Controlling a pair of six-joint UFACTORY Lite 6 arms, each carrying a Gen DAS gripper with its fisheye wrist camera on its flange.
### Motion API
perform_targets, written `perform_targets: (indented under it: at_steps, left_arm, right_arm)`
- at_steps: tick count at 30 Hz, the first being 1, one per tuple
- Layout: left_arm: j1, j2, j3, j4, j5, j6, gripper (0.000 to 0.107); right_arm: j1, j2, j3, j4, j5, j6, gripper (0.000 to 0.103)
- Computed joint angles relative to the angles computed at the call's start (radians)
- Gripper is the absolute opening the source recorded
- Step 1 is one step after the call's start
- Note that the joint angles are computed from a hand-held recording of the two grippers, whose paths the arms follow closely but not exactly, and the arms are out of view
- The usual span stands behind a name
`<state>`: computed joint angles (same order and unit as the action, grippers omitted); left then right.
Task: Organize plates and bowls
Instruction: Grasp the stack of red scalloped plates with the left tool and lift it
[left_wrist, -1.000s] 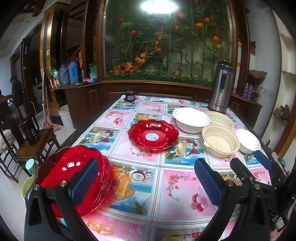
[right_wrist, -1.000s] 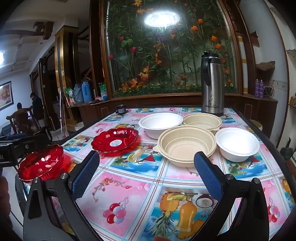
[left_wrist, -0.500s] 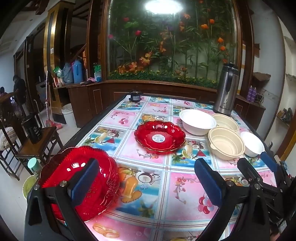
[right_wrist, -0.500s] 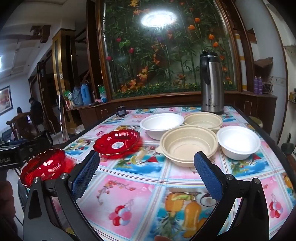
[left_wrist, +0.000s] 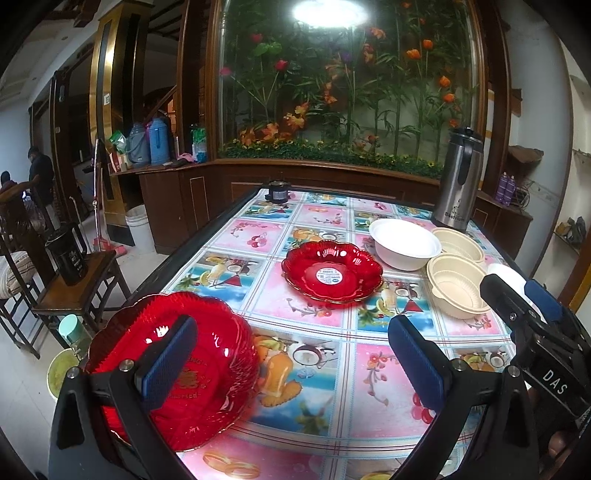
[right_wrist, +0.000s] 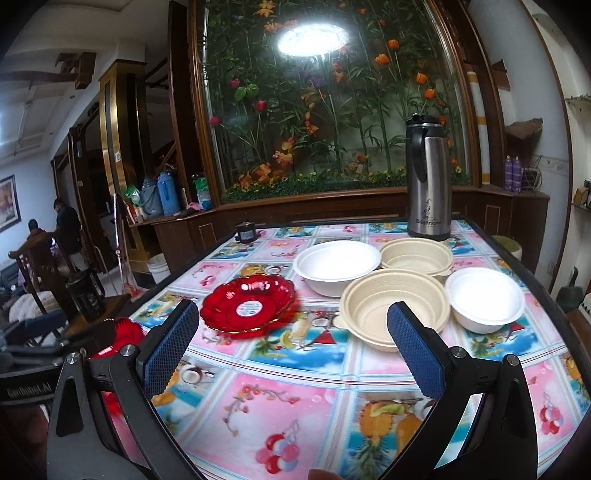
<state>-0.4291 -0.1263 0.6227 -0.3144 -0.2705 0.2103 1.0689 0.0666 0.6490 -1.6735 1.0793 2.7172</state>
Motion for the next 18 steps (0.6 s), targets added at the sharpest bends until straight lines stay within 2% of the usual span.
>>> perform_targets:
  at_steps: [6, 14, 18]
  left_arm:
    - [0.037, 0.033, 0.019, 0.127, 0.004, -0.112, 0.103]
    - [0.064, 0.057, 0.023, 0.175, 0.000, -0.156, 0.103]
    - [0.092, 0.057, 0.023, 0.251, 0.005, -0.226, 0.103]
  right_arm:
    - [-0.016, 0.060, 0.053, -0.026, -0.027, 0.008, 0.103]
    - [-0.049, 0.110, 0.063, -0.111, -0.091, 0.081, 0.103]
    - [-0.052, 0.127, 0.073, -0.138, -0.111, 0.099, 0.103]
